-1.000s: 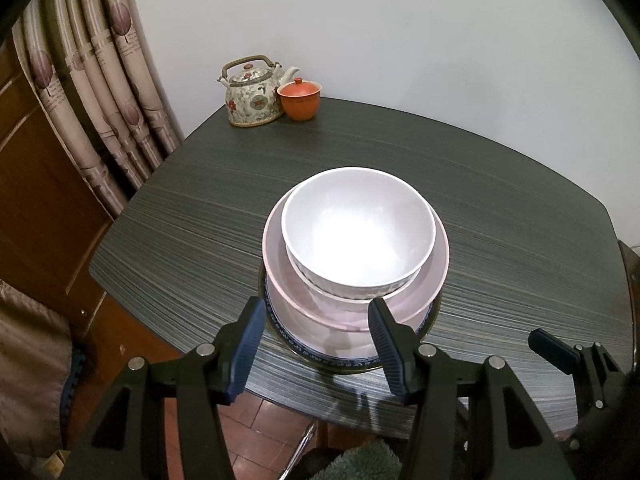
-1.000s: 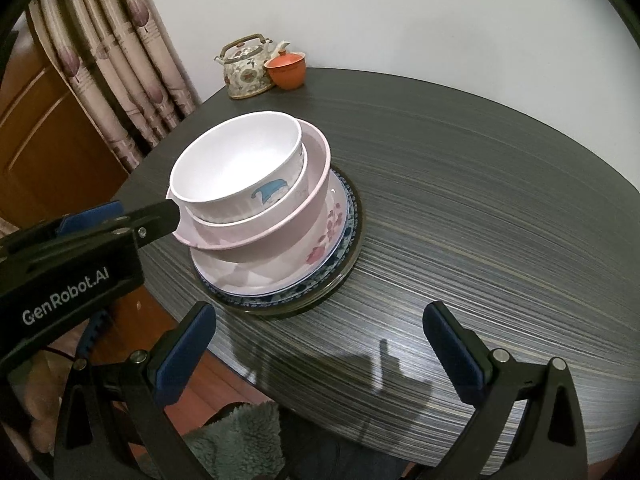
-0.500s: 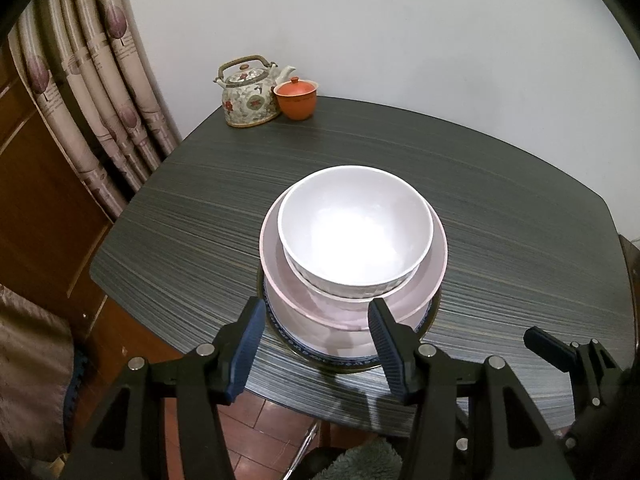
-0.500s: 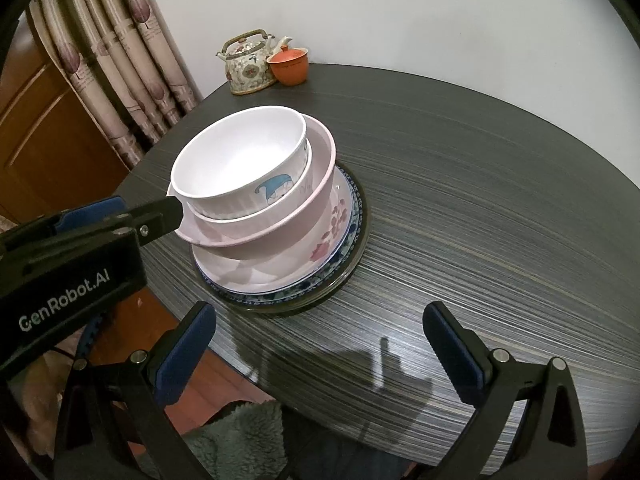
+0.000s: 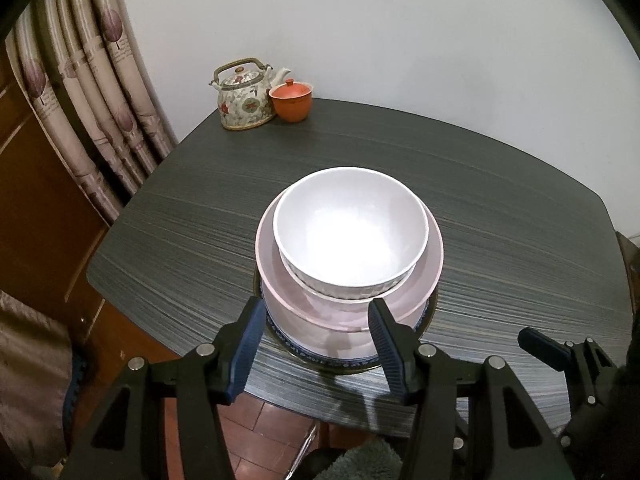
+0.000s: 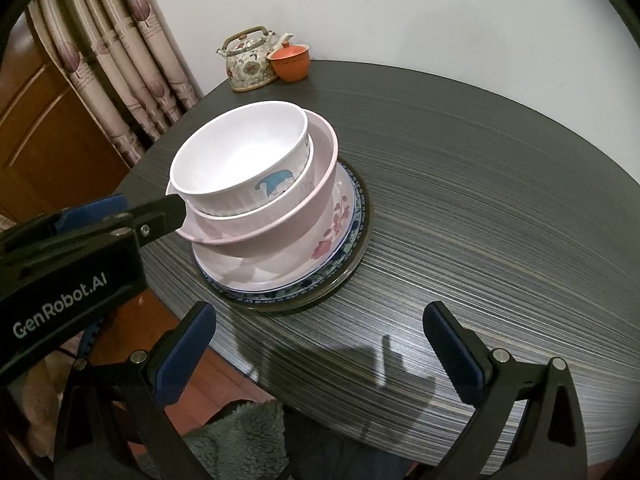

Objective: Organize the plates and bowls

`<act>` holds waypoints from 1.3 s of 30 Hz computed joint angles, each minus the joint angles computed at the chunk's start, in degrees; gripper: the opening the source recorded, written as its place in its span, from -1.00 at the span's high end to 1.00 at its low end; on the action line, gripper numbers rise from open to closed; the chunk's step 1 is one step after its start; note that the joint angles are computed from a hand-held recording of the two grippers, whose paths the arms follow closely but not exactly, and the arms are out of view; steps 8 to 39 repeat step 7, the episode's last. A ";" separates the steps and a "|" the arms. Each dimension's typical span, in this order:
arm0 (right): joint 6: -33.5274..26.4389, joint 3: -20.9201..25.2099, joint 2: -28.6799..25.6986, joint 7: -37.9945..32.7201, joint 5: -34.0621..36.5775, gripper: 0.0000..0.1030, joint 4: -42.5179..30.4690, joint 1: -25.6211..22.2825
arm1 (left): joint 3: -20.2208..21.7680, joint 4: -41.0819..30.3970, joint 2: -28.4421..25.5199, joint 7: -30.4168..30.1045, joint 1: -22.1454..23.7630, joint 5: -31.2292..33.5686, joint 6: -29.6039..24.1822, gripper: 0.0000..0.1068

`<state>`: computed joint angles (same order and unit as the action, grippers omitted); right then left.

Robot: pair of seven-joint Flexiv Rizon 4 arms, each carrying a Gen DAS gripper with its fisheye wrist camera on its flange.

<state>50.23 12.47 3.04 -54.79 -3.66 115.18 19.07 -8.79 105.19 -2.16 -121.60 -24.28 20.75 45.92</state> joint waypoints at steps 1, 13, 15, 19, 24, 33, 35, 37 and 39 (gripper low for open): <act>0.04 0.01 -0.03 0.05 -0.06 -0.99 0.04 0.01 | 0.00 -0.03 -0.12 0.24 0.06 -0.24 0.14 -0.02; 0.05 0.16 -0.11 0.34 -0.39 -0.99 0.10 0.20 | 0.10 -0.08 -0.25 0.73 0.11 -0.76 -0.04 -0.02; 0.05 0.16 -0.11 0.34 -0.39 -0.99 0.10 0.20 | 0.10 -0.08 -0.25 0.73 0.11 -0.76 -0.04 -0.02; 0.05 0.16 -0.11 0.34 -0.39 -0.99 0.10 0.20 | 0.10 -0.08 -0.25 0.73 0.11 -0.76 -0.04 -0.02; 0.05 0.16 -0.11 0.34 -0.39 -0.99 0.10 0.20 | 0.10 -0.08 -0.25 0.73 0.11 -0.76 -0.04 -0.02; 0.05 0.16 -0.11 0.34 -0.39 -0.99 0.10 0.20 | 0.10 -0.08 -0.25 0.73 0.11 -0.76 -0.04 -0.02; 0.05 0.16 -0.11 0.34 -0.39 -0.99 0.10 0.20 | 0.10 -0.08 -0.25 0.73 0.11 -0.76 -0.04 -0.02; 0.05 0.16 -0.11 0.34 -0.39 -0.99 0.10 0.20 | 0.10 -0.08 -0.25 0.73 0.11 -0.76 -0.04 -0.02; 0.05 0.16 -0.11 0.34 -0.39 -0.99 0.10 0.20 | 0.10 -0.08 -0.25 0.73 0.11 -0.76 -0.04 -0.02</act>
